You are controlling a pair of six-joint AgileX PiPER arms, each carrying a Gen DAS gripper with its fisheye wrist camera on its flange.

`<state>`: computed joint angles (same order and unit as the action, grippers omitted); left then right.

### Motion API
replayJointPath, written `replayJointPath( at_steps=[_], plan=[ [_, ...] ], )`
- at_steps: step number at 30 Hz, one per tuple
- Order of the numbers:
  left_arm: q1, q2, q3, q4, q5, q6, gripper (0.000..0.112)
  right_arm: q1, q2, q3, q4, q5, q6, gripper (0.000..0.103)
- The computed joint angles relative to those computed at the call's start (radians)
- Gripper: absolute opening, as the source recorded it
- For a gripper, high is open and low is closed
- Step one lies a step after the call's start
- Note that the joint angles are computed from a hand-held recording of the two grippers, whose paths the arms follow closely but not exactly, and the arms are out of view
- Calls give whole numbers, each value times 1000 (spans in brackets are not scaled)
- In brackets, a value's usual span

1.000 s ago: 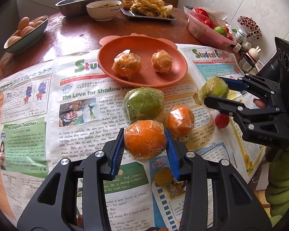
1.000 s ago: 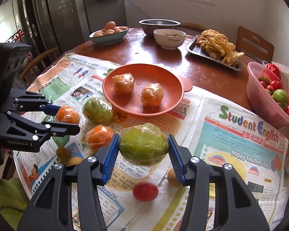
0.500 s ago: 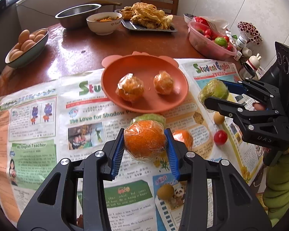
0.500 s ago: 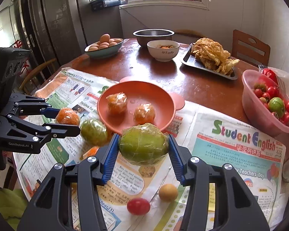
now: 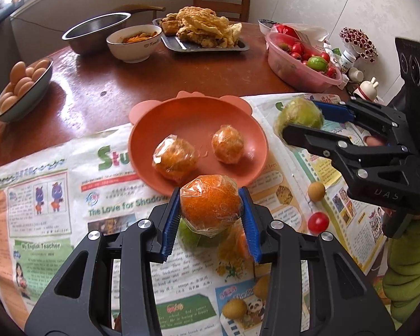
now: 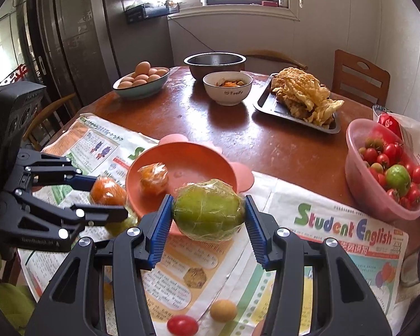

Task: Organize fruits
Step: 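Carry the wrapped orange and green fruit over the orange plate with both tools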

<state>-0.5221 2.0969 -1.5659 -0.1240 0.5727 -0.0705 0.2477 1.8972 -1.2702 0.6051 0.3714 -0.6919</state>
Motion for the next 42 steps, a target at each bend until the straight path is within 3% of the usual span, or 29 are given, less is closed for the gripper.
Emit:
replayJointPath(
  at_steps=[17, 42],
  plan=[
    [13, 144, -176, -64, 78, 52, 32, -3, 157, -244, -132, 120, 125, 49],
    [67, 182, -212, -92, 81, 101, 33, 29, 414, -618, -189, 324, 177, 49]
  ],
)
